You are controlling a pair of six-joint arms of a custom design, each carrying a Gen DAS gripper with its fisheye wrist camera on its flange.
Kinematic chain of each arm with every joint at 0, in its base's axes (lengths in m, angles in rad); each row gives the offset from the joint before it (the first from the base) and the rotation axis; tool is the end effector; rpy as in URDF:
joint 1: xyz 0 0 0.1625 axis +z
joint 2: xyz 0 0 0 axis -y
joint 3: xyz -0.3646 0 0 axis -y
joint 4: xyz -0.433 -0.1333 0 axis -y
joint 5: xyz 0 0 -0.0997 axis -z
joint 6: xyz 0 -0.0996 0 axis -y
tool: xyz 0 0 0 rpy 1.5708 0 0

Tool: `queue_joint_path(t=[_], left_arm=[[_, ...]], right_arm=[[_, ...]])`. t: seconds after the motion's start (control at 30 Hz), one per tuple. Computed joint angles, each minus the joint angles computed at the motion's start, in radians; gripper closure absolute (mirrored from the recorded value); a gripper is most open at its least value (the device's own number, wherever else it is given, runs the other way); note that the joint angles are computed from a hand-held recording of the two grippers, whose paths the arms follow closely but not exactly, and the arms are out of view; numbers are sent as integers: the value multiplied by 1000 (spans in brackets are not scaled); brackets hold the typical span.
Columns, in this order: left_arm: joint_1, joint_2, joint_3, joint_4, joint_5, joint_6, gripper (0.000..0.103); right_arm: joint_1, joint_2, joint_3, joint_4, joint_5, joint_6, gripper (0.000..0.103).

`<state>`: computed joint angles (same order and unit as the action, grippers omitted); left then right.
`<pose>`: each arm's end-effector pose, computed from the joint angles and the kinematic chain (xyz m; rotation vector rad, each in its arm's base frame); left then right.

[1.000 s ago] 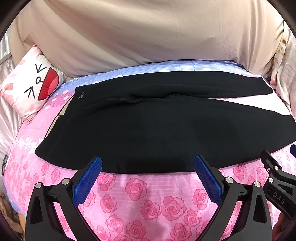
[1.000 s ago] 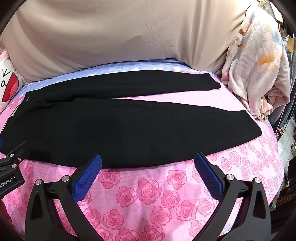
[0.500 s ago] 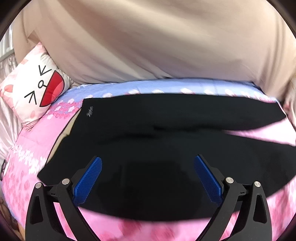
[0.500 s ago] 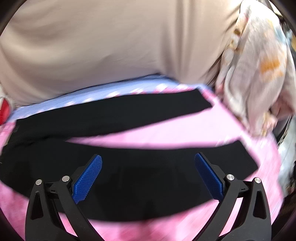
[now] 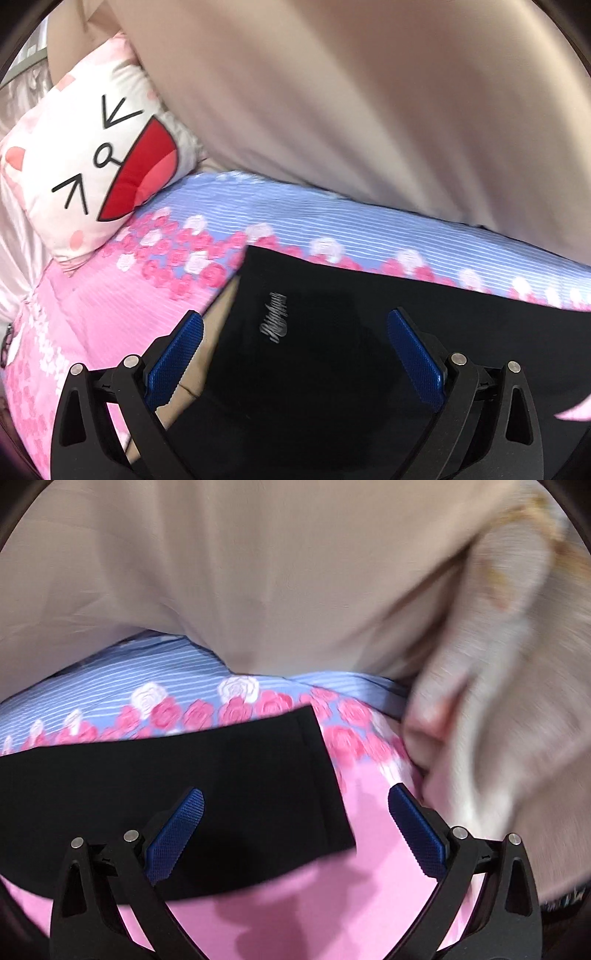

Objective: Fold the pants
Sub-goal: 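Lower both tools onto the trouser waistband and close both on it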

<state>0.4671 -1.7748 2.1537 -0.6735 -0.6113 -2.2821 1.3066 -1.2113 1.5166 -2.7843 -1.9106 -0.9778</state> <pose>-0.1735 -0.3281 0.2474 -0.4085 1.8186 -1.0551 -0.0801 -0.6793 0.3945 0.6139 -2.1905 0.6737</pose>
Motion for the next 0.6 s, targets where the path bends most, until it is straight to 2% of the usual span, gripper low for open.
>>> queue_joint_path(t=[0.2,0.4,0.43,0.47,0.53,0.57,0.6], left_arm=[[56,6,-7,76,14,-16,6],[123,-123,41,8,33,55,6],[135,-160,52,-5,39,71,6],[145,-179,58,-15,46,88,6],[176,-203,59,-34,51,137,6],[198,-204,51,-29,57,151,6],[213,-202,45,-26,64,157,6]], right_arm=[[8,97,-112,37,-10,-56,5],[0,148,-186,123,17,-28,5],[-6,145,-188,151,49,-17,9],[-5,154,-199,172,65,-7,25],[-10,151,-196,168,106,7,36],[-10,150,-193,167,116,9,48],[-11,147,-192,178,129,15,53]])
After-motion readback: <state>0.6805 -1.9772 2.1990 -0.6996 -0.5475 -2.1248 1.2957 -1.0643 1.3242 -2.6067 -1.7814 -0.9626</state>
